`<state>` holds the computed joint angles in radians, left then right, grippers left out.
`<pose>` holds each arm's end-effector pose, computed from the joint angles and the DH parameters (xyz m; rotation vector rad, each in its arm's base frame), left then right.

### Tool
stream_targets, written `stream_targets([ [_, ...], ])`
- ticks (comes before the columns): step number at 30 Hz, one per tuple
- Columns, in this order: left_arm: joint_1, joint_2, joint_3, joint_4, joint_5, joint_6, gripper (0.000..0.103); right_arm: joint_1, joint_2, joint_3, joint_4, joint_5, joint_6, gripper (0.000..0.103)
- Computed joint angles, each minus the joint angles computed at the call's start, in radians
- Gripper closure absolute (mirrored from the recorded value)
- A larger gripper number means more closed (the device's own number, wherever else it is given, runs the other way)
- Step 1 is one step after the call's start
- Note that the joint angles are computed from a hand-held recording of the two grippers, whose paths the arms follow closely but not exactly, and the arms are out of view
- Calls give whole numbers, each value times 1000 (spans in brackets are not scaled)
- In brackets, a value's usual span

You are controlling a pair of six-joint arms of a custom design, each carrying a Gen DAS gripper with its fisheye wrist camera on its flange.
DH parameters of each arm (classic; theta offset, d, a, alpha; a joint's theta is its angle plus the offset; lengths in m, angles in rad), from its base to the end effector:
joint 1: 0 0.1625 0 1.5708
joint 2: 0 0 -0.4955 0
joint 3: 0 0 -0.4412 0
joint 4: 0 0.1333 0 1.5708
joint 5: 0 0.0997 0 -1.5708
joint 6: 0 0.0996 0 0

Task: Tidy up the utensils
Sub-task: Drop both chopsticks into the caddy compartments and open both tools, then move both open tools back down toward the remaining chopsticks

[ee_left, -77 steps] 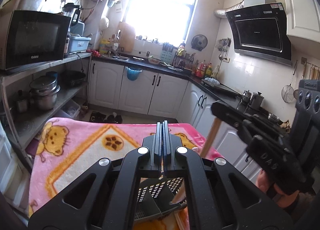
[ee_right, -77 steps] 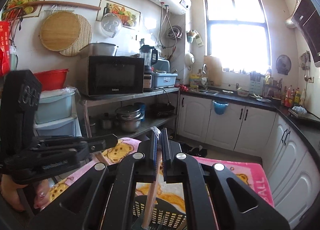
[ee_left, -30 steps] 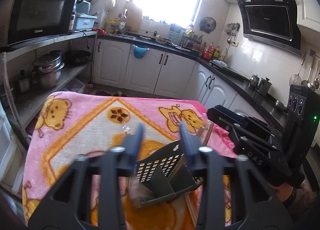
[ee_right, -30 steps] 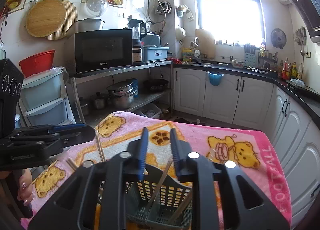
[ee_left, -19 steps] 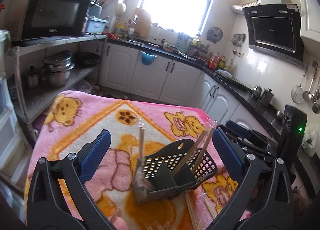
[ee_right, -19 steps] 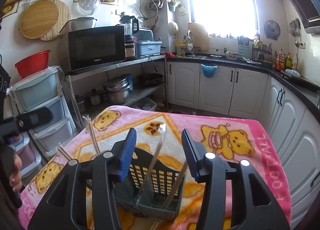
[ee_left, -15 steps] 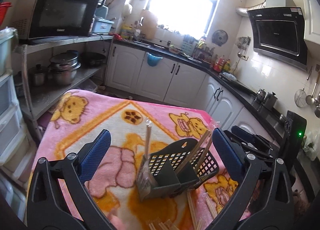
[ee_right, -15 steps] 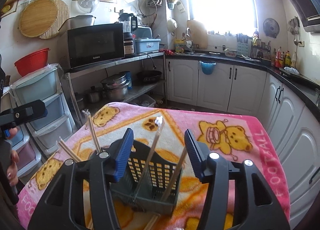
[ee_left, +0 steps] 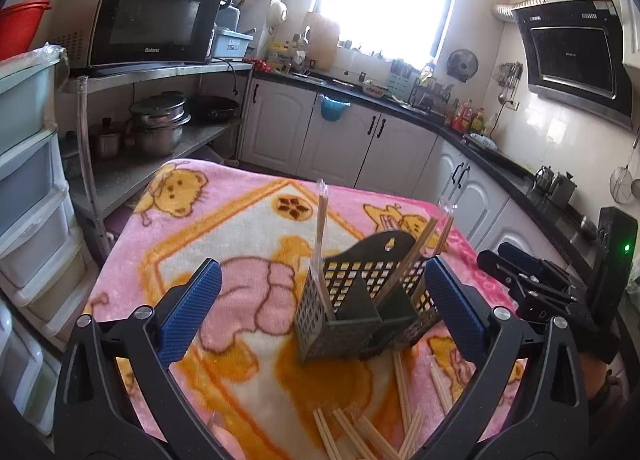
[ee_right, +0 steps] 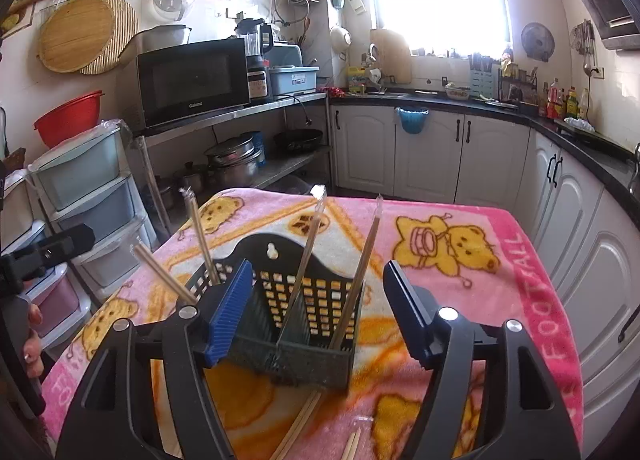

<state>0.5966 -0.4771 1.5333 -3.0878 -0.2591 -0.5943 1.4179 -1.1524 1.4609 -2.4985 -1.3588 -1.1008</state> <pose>-0.4980 -0.6158 0.0275 0.0238 2.0890 -1.4587 0.0368 -0.7740 0.4599 1.3657 -2.4532 0.9021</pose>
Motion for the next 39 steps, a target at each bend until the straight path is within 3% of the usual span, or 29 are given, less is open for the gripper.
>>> stream_targets([
  [10,-14,4,38,2,-35,-60,10,-22,-45,46,27,5,-21,33],
  [24,-16,-9,100,124,-103,-224,10,-60,-89,97,63,-26,-63,32],
  [39,15,17,111,116,-239,-229,10,-100,-101,126,105,-107,-102,33],
])
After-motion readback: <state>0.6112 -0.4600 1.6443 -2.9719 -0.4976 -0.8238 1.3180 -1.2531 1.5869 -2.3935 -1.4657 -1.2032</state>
